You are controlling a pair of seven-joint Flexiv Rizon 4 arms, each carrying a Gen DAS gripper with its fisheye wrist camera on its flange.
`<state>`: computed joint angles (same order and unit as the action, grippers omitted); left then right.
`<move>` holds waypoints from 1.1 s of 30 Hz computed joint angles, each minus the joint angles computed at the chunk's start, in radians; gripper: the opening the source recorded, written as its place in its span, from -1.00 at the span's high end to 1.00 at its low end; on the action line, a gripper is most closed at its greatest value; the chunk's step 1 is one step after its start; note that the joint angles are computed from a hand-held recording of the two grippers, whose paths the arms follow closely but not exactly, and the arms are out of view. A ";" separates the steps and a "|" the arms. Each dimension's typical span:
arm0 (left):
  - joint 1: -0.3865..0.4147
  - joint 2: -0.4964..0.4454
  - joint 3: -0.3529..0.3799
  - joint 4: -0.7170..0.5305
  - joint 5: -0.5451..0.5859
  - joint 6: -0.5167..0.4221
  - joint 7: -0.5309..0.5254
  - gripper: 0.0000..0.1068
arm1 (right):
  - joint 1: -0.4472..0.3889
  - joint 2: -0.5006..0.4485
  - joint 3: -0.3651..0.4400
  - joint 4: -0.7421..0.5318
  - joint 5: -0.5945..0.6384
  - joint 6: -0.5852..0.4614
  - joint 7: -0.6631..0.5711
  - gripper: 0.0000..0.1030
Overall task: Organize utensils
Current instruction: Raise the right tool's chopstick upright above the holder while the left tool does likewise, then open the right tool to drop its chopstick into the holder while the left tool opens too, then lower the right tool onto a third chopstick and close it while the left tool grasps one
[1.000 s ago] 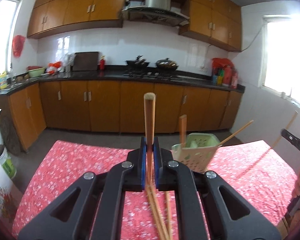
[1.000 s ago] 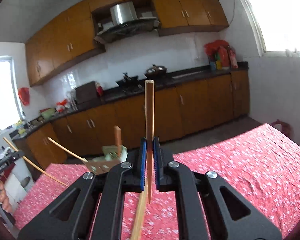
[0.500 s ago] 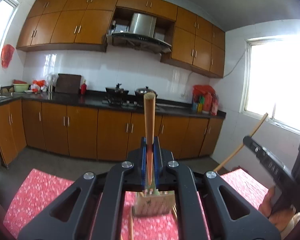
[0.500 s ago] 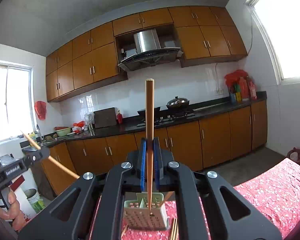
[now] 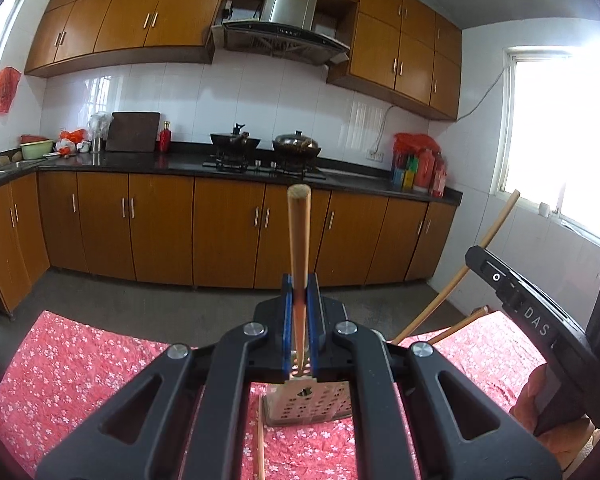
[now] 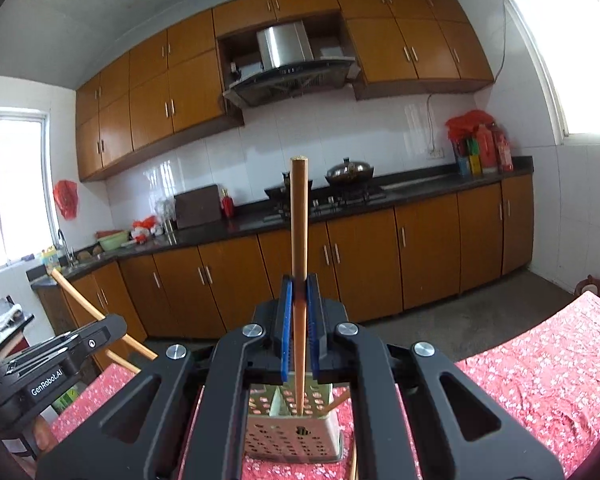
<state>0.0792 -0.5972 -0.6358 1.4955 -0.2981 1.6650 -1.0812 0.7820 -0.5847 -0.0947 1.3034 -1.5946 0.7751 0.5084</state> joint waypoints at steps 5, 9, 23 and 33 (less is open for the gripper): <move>-0.009 0.001 0.019 0.005 -0.015 -0.021 -0.001 0.81 | -0.009 -0.010 0.011 -0.004 0.061 0.039 -0.022 0.82; 0.025 0.022 -0.012 0.041 -0.018 0.009 0.001 0.50 | 0.005 0.012 0.004 0.021 0.061 0.024 -0.021 0.07; 0.209 0.200 -0.014 0.339 0.105 0.128 -0.176 0.28 | -0.030 0.173 0.168 0.311 0.193 -0.170 0.024 0.07; 0.004 0.163 0.287 0.385 0.030 -0.106 -0.164 0.27 | -0.081 -0.003 0.210 0.292 0.597 0.183 -0.203 0.61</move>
